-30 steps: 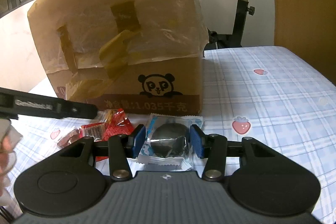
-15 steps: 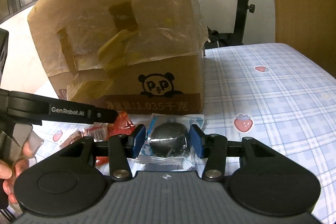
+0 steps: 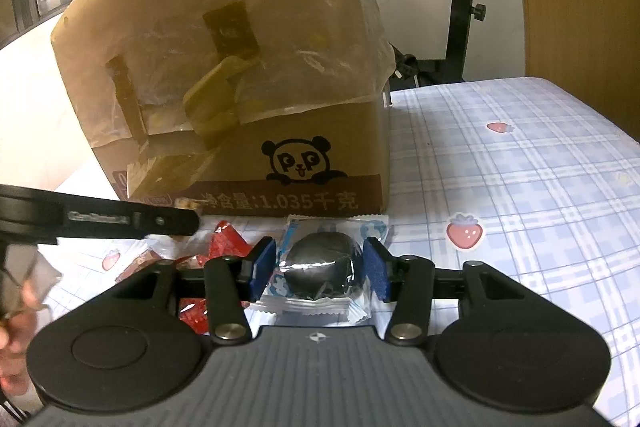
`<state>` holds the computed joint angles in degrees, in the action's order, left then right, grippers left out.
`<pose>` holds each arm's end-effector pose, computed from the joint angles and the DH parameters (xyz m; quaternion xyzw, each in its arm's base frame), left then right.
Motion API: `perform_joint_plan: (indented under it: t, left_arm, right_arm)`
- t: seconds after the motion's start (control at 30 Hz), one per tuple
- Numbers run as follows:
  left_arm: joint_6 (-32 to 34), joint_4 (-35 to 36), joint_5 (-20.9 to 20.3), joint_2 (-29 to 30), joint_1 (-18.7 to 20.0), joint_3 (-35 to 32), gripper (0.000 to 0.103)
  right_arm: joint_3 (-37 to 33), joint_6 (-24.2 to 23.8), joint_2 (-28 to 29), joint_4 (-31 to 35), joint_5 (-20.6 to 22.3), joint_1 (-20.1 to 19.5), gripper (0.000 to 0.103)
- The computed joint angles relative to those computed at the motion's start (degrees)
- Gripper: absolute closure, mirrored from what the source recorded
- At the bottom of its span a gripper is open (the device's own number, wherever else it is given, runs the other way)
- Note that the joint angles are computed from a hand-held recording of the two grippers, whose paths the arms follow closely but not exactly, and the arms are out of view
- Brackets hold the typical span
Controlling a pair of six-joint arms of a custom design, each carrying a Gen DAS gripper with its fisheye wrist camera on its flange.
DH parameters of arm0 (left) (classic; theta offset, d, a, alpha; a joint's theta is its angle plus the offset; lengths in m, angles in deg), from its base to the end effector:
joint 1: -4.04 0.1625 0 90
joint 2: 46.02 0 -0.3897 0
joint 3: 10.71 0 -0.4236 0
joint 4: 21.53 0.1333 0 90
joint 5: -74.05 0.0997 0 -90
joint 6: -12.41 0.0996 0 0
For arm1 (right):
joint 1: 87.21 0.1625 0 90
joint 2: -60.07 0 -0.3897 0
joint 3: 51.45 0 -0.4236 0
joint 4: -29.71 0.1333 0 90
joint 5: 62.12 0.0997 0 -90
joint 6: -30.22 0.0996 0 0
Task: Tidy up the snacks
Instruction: 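Lift the clear packet with the left tool while the right tool lifts the black-disc packet toward the box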
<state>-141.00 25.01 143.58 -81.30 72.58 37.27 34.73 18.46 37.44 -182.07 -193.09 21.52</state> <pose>-0.0972 -0.7069 0.1633 0.3433 0.8858 -0.2531 0.1828 0.2779 -0.6078 -0.0216 0.0509 -0.8344 0.4735 0.2775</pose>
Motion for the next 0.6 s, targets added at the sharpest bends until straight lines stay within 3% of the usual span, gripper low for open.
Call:
perform_joint_plan:
  t: [0.07, 0.2, 0.6]
  left_arm:
    - [-0.30, -0.10, 0.36, -0.77, 0.11, 1.00, 0.085]
    - [0.01, -2.27, 0.36, -3.49, -0.02, 4.81, 0.085]
    - [-3.81, -2.84, 1.55, -10.06, 1.58, 10.52, 0.085]
  right_arm:
    - [-0.59, 0.20, 0.24, 0.99, -0.99, 0.11, 0.044]
    - [-1.02, 0.01, 0.55, 1.24, -1.16, 0.15, 0.043]
    - [1.26, 0.43, -0.79, -0.05, 2.26, -0.50, 0.052]
